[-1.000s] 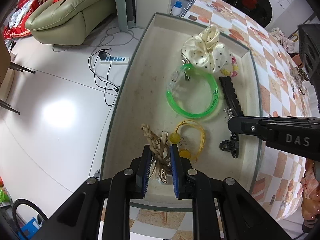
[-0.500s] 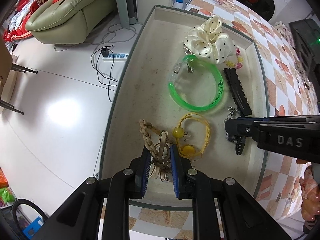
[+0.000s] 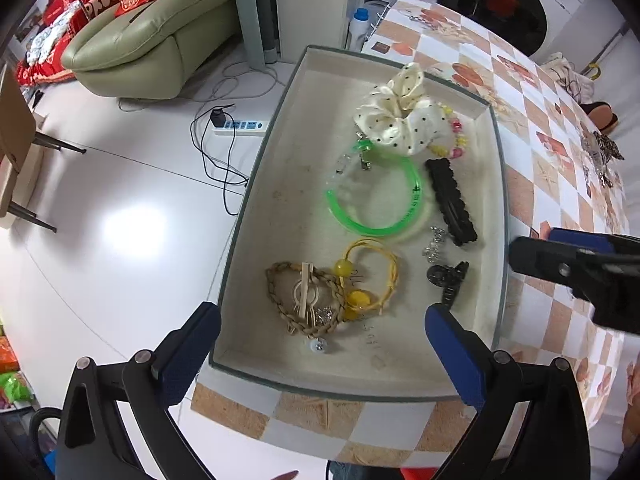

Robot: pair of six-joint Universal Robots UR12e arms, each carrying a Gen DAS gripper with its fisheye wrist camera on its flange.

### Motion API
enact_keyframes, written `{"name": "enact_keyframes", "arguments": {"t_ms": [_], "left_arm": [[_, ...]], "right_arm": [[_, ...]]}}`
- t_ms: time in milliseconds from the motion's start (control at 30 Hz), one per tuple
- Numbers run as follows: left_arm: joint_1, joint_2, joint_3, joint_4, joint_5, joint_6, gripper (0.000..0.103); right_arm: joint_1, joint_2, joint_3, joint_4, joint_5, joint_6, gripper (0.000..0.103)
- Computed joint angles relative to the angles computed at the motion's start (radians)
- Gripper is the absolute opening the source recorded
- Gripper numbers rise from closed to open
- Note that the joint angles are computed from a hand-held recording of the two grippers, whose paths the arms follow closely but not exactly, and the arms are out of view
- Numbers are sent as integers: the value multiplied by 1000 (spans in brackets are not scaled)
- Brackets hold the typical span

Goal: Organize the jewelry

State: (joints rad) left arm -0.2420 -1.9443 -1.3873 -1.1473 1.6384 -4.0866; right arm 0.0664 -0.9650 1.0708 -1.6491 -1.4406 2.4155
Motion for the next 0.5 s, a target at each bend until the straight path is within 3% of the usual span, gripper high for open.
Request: {"name": "enact_keyframes", "arguments": {"t_ms": [167,200,500], "left_arm": [[-13,1,33,-56,46,-7,103],[-15,4,35,-56,56,-10,103],[-31,20,69,-102,102,-14,103]], "right_arm": [[-14,-34,32,-69,-25,-16,84],[-14,-42,41,-80,-30,-22,90],[-25,-99,78,-143,-22,-66,91]]}}
